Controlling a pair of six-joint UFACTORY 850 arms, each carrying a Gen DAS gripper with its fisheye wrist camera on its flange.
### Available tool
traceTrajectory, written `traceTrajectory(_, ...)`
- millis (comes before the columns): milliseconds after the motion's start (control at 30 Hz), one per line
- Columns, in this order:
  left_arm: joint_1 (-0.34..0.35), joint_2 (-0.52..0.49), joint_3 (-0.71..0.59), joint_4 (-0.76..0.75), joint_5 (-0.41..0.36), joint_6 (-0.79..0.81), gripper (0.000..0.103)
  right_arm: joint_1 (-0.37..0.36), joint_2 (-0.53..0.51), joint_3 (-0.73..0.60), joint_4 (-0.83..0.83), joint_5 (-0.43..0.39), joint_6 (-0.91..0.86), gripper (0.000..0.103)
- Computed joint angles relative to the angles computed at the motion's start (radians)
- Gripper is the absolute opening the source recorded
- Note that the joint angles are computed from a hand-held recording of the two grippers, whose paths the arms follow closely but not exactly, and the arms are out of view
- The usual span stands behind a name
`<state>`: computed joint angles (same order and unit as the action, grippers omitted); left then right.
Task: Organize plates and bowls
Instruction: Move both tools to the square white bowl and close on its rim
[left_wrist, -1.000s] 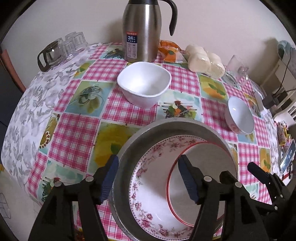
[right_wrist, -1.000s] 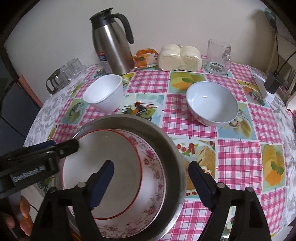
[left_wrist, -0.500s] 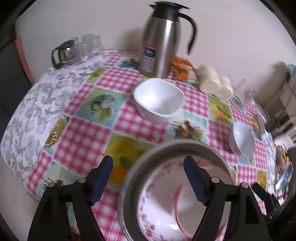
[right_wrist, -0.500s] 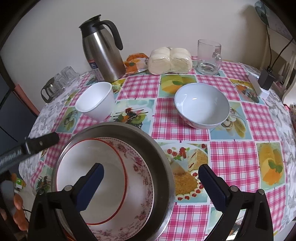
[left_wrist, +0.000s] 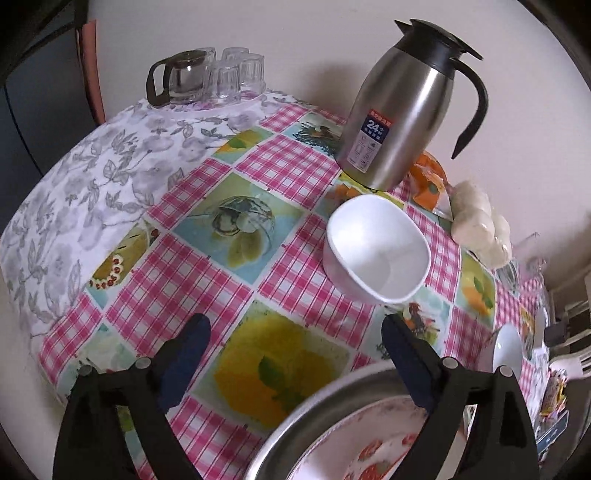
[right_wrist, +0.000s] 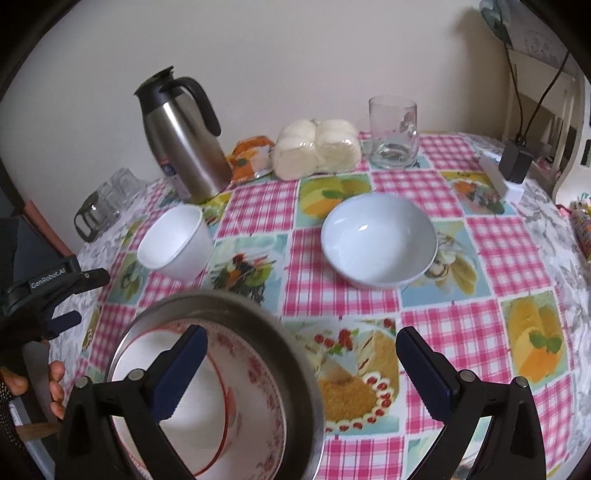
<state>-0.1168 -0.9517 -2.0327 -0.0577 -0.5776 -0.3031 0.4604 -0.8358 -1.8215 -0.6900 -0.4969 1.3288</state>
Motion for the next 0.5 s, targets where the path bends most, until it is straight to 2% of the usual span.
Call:
traceTrajectory(167,0.006,-0.054,-0.093,-0.042,-0.036,0.017,0.095,-0.009,-0.008,-0.028,0.007,0.015,-0.030,0.103)
traceTrajectory(333,0.009,-0.102,-0.187,-0.043,-0.049,0.021,0.095,-0.008,-0.053,-0.127,0.027,-0.043,-0.099,0.103)
traceTrajectory(433,0.011,-0.127,-0.239,-0.038,-0.049,0.029,0.096,-0.017,-0.090,-0.209,0.105,-0.068,-0.195,0.103)
traceTrajectory(500,0.013,-0.148,-0.281,-0.040,-0.045,0.047,0.100,-0.024,-0.129,-0.292,0.170,-0.116,-0.269,0.103)
